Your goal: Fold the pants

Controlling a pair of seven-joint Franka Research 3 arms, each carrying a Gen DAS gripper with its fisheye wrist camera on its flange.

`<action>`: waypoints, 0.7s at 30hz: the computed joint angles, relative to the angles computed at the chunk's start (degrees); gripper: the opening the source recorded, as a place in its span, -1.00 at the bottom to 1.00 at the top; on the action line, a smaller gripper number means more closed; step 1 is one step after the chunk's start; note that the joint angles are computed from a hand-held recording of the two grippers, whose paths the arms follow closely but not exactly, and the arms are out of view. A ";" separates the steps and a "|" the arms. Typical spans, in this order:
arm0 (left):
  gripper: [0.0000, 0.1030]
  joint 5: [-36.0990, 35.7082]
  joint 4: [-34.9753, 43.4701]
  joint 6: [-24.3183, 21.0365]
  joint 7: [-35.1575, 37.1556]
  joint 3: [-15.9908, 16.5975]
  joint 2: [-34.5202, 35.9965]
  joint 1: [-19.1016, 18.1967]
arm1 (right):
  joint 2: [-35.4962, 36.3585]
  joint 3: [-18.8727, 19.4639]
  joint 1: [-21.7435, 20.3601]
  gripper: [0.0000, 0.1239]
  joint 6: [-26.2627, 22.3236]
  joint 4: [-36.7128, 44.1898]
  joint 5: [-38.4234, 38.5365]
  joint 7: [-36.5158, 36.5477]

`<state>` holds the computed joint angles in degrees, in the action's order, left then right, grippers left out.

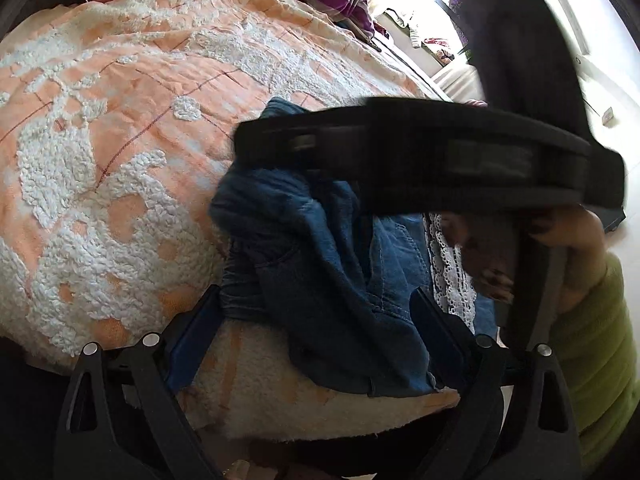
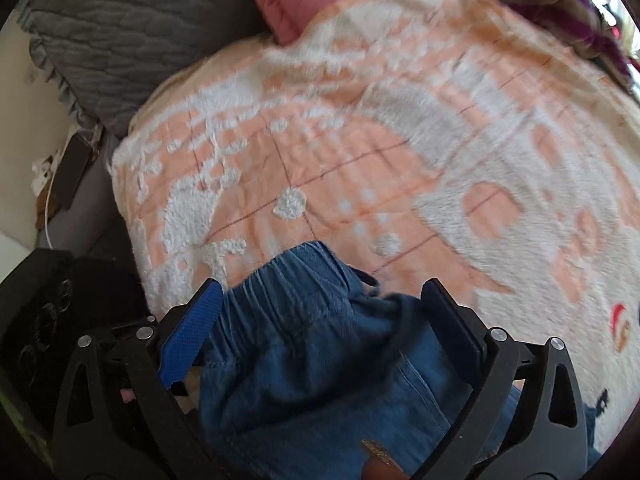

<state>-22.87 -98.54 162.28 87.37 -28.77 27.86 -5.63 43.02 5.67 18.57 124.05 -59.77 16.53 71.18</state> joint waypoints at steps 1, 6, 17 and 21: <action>0.83 -0.22 0.20 0.19 0.80 -0.50 0.31 0.37 | 1.83 0.06 0.12 0.50 -1.72 2.65 -0.12 0.36; 0.85 -2.09 0.86 1.53 2.66 -2.52 1.32 1.87 | 2.07 1.86 -1.51 -0.45 -1.59 1.41 3.07 -2.45; 0.90 3.84 2.30 8.10 3.55 -5.13 2.92 1.00 | -16.51 5.37 -12.28 -0.56 11.68 -23.97 26.72 -18.38; 0.90 1.65 7.97 3.96 10.42 -14.44 9.81 5.99 | -20.32 4.36 -13.52 -0.56 12.89 -29.01 32.14 -23.13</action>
